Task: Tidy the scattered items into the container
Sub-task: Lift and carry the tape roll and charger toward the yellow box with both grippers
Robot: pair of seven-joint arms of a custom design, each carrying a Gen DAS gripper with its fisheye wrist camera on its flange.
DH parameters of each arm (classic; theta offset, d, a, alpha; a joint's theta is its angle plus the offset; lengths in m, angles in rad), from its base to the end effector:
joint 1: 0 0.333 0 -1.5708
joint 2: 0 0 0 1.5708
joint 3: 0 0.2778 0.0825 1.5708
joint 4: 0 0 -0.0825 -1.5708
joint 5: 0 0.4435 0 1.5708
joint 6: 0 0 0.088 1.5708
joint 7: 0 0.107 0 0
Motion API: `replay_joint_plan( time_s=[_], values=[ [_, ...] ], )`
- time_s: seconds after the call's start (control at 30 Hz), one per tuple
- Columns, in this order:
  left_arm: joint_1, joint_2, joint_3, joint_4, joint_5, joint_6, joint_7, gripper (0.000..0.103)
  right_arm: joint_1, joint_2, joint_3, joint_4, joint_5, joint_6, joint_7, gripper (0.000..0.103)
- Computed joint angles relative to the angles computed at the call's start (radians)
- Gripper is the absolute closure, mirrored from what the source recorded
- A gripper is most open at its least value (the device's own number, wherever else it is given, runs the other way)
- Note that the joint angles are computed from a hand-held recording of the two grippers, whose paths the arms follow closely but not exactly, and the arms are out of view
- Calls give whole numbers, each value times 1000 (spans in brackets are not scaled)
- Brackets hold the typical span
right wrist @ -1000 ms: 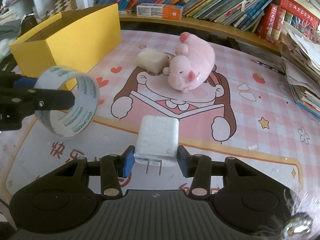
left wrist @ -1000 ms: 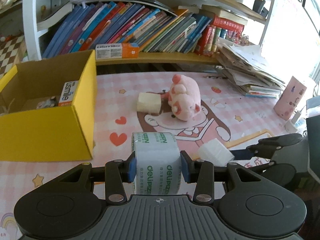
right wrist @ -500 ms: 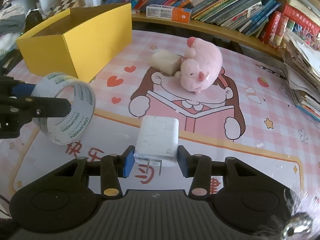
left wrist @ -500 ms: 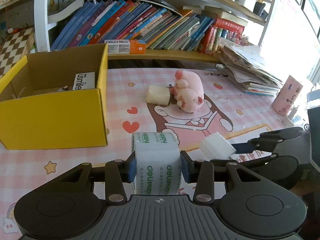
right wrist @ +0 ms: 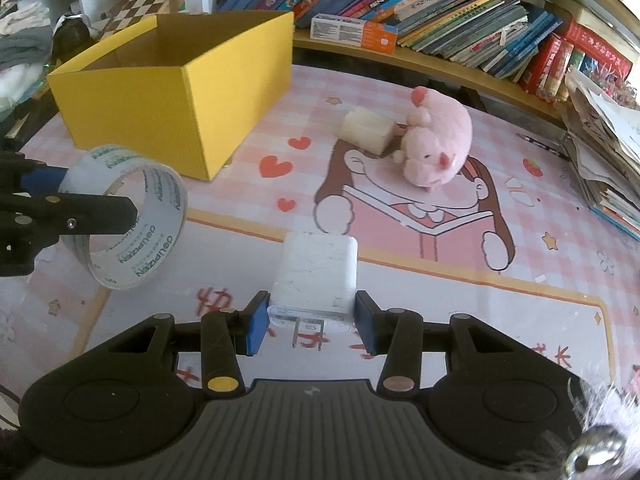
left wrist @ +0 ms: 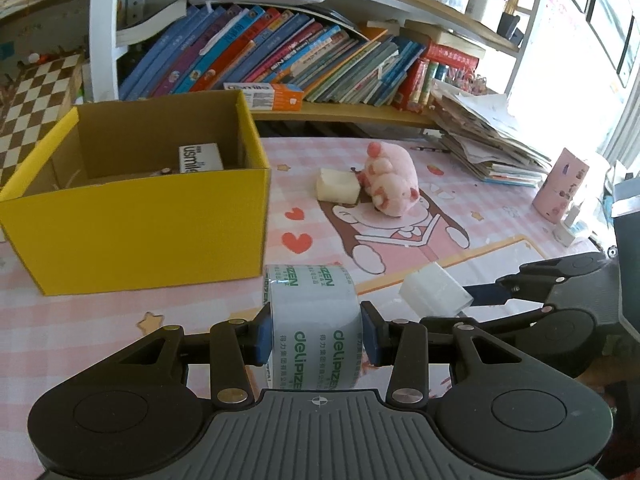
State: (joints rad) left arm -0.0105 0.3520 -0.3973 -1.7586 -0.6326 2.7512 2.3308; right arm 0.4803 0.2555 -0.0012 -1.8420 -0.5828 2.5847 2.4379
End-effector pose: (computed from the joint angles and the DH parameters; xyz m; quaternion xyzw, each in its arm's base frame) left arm 0.6838 -0.2442 0.3830 -0.4338 0.8091 -0.3852 0.0937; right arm 0.6177 0.3322 0.3734 -0.6844 0.6601 -0.2309 0.2064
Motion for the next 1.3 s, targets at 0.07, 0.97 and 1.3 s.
replay_joint_plan(
  time_s=[0.07,0.97,1.3],
  values=[
    [17,-5,-4,-3,-18,-12,24,62,11,14,2,22,-5,-15,14,60],
    [91,-41,70,0,-256,-143,311,62,150,218,-29,333,-17,-151,66,60],
    [101,-51,89,-6,-348,-140,365,62,183,288,-47,443,-2,-175,-3,60]
  ],
)
